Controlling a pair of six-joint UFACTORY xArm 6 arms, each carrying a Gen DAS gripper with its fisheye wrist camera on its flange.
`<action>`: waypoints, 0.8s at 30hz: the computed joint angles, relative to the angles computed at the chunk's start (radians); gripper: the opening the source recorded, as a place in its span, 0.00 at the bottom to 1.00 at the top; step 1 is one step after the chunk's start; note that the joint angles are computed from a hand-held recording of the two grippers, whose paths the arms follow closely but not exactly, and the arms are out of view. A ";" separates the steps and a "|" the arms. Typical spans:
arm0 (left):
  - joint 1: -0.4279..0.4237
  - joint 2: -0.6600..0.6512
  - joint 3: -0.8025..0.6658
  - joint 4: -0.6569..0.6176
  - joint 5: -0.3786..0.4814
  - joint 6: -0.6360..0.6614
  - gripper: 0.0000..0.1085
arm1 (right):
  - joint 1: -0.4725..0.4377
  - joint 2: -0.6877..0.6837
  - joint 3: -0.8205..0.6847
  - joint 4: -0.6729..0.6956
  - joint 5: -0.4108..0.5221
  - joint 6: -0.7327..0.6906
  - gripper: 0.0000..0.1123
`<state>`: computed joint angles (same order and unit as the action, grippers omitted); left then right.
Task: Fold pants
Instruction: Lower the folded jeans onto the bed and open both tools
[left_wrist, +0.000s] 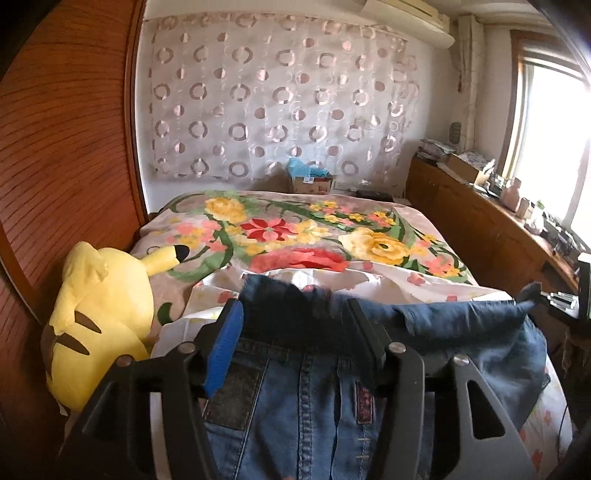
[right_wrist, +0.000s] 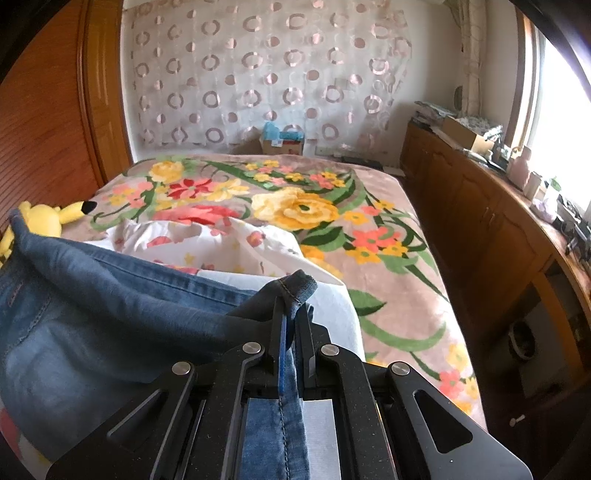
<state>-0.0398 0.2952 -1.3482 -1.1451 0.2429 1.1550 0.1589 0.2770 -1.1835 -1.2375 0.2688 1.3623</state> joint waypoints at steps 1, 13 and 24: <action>-0.006 -0.008 0.014 -0.001 -0.013 0.009 0.51 | -0.003 -0.002 0.003 -0.010 -0.007 0.018 0.01; -0.062 -0.085 0.181 -0.102 -0.055 0.113 0.51 | 0.005 -0.194 0.200 -0.075 -0.055 0.107 0.33; -0.137 -0.138 0.277 -0.316 -0.112 0.337 0.51 | -0.002 -0.264 0.356 0.009 -0.119 0.071 0.38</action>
<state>-0.1770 0.1573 -1.0708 -1.4616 0.1312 1.4917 0.1570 0.0129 -0.8278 -1.2286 0.1499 1.4337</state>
